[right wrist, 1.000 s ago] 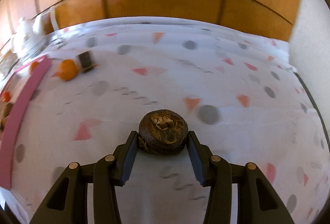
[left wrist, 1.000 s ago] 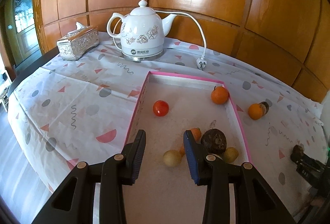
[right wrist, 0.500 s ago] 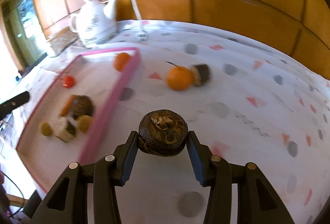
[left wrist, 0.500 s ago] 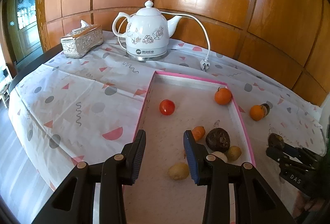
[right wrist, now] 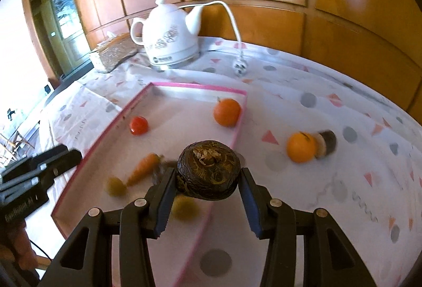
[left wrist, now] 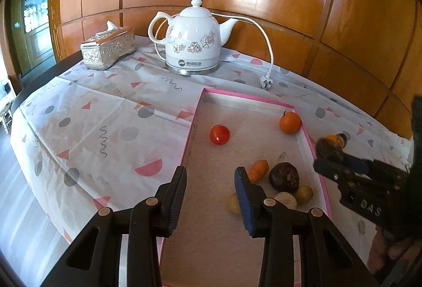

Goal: Organize fruits
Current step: 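Carry the dark round fruit into the pink tray and open the right tool, then grasp the dark cylindrical slice with the right tool while the left tool grasps a mandarin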

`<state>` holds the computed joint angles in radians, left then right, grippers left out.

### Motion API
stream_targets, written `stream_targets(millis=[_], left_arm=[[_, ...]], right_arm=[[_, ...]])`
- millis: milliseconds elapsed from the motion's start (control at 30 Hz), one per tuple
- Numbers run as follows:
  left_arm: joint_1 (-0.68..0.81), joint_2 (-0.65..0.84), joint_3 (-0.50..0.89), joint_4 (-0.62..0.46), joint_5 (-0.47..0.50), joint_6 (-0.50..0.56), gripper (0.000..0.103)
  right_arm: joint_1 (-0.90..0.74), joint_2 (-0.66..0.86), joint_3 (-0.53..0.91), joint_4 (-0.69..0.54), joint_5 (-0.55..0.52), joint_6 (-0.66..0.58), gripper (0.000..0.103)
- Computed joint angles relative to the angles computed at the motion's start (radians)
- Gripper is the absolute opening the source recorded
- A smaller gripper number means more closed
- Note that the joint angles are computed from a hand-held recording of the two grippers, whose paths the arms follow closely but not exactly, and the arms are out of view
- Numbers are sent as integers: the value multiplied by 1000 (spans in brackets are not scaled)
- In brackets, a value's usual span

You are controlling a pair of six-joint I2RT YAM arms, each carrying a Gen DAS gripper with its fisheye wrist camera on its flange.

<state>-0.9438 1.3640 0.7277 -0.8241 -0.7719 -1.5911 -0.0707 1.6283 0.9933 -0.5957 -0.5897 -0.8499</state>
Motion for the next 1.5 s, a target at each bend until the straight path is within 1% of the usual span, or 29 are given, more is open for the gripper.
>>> stream_targets(millis=[233, 400, 433, 467, 567, 867, 1033, 1233, 1400, 1500], left_arm=[[11, -31, -39, 15, 11, -10, 38], [20, -39, -60, 33, 25, -4, 38], [22, -40, -64, 36, 28, -2, 38], [24, -41, -67, 39, 31, 0, 38], [26, -42, -67, 34, 28, -3, 38], [11, -16, -22, 13, 15, 9, 38], [3, 11, 10, 12, 14, 27, 39], [4, 50, 39, 51, 23, 85, 39], [9, 82, 52, 114, 41, 151, 39], [14, 97, 60, 152, 47, 196, 39]], right_arm=[[113, 23, 24, 25, 36, 96, 48], [196, 72, 28, 70, 89, 166, 49], [207, 80, 25, 81, 100, 176, 50], [214, 90, 29, 76, 103, 179, 55], [220, 87, 10, 88, 112, 183, 55], [101, 6, -5, 37, 11, 169, 55], [13, 1, 13, 31, -20, 161, 55], [-69, 75, 68, 48, -2, 196, 55], [-126, 158, 120, 79, 29, 228, 55], [-143, 228, 174, 101, 62, 269, 55]])
